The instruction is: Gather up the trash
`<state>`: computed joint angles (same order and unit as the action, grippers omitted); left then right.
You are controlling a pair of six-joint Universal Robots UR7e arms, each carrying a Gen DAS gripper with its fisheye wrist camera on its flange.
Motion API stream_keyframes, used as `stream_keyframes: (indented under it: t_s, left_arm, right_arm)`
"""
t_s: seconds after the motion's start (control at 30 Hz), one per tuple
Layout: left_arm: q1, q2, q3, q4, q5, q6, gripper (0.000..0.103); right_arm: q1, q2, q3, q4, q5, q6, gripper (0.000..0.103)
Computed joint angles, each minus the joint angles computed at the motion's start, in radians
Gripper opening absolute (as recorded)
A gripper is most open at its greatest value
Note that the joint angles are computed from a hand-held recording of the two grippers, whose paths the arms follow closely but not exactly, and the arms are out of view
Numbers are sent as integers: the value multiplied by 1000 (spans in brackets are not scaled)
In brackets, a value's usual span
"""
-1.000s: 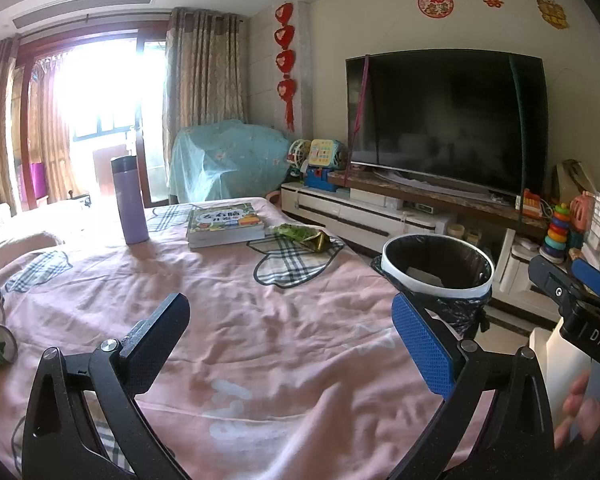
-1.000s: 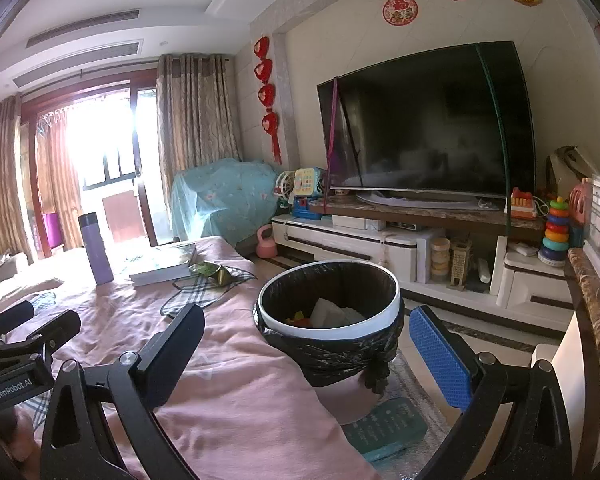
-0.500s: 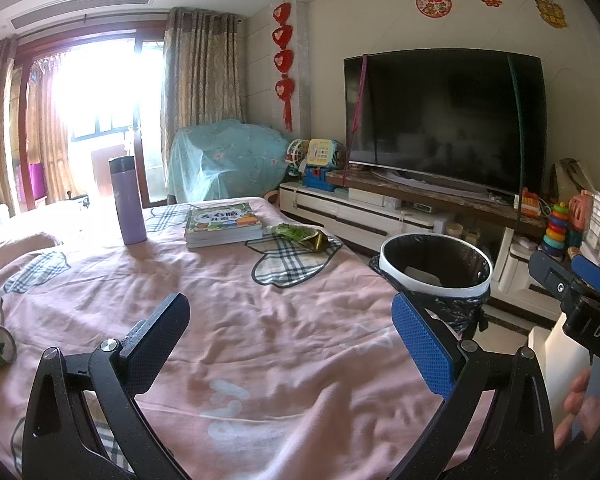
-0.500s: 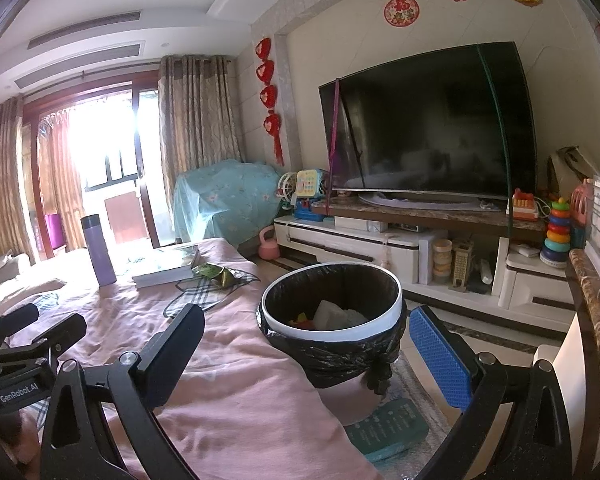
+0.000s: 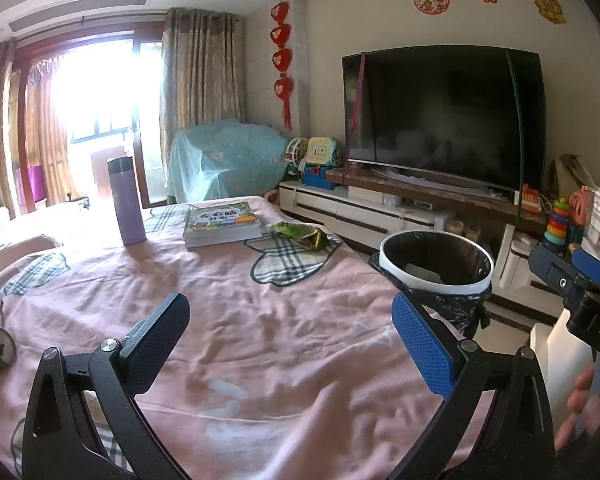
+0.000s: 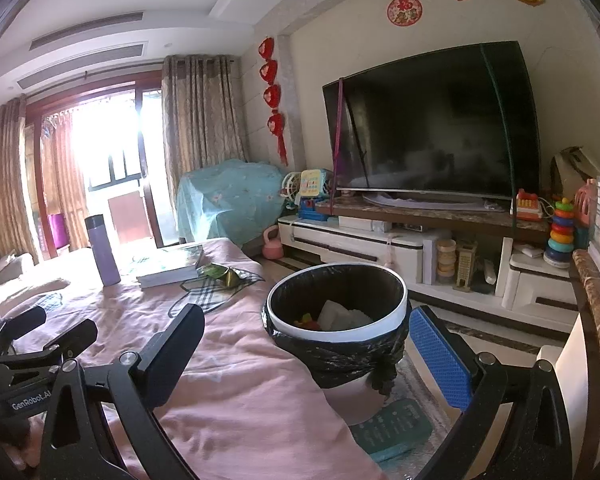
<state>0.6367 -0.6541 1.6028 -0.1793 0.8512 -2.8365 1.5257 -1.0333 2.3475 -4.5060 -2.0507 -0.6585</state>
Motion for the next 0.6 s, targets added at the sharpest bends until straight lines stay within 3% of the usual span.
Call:
stream_keyframes:
  t_s: [0.6]
  left_arm:
    - [5, 8, 1, -10, 7, 13, 103]
  right_arm:
    - [7, 10, -2, 5, -4, 15, 103]
